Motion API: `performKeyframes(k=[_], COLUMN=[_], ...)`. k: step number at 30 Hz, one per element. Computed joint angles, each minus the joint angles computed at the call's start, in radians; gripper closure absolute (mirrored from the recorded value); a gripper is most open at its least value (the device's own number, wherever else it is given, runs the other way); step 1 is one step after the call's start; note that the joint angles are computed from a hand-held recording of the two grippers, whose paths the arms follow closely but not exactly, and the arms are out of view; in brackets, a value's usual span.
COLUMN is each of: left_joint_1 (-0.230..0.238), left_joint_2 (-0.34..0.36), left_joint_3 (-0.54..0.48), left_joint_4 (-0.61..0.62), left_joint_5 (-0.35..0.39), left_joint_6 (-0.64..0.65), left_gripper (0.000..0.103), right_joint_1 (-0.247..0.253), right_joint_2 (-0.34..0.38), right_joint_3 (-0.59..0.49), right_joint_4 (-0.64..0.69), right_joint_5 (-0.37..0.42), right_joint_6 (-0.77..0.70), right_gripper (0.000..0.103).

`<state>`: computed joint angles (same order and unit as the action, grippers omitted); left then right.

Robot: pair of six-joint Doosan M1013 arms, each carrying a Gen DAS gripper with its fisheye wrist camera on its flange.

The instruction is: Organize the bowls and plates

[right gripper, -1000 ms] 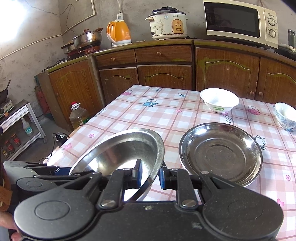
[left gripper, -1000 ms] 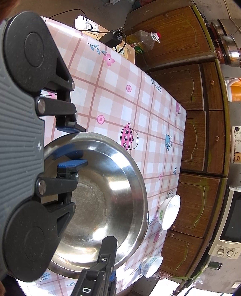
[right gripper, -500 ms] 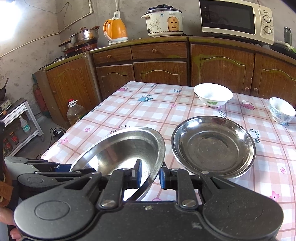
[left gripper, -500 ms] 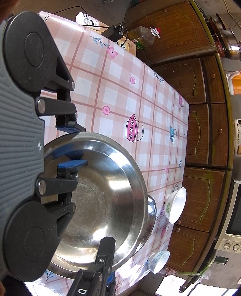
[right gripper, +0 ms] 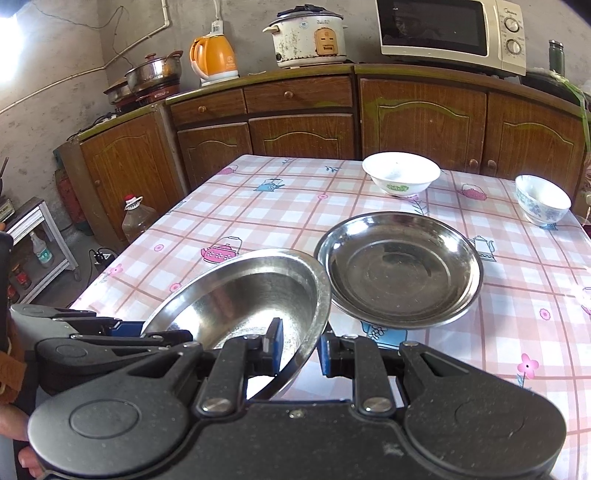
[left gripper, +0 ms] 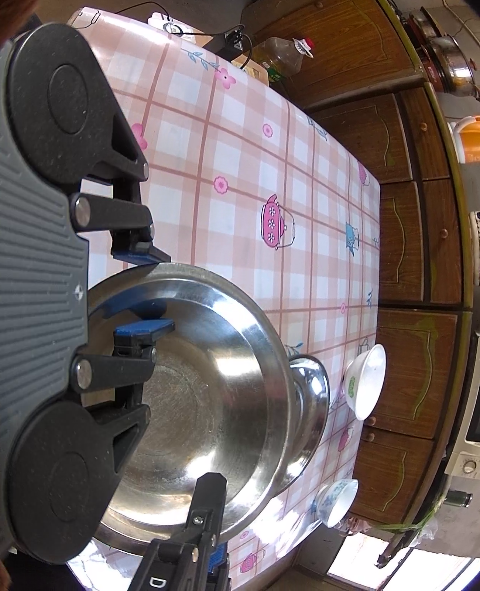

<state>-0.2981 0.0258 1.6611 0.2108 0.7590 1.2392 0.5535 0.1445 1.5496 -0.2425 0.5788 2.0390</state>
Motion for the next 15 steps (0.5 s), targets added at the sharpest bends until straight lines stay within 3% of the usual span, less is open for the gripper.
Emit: performKeyframes(k=[15], left_joint_1=[-0.051], left_joint_2=[0.01], left_joint_3=[0.009], left_joint_4=[-0.06], left_joint_5=[-0.012], left_joint_6=[0.064], left_gripper=[0.072], right_joint_1=[-0.029], right_joint_2=[-0.063], right_joint_3=[0.088], right_joint_4=[-0.066], right_joint_5=[-0.002], right_joint_6=[0.108], right_gripper=[0.078])
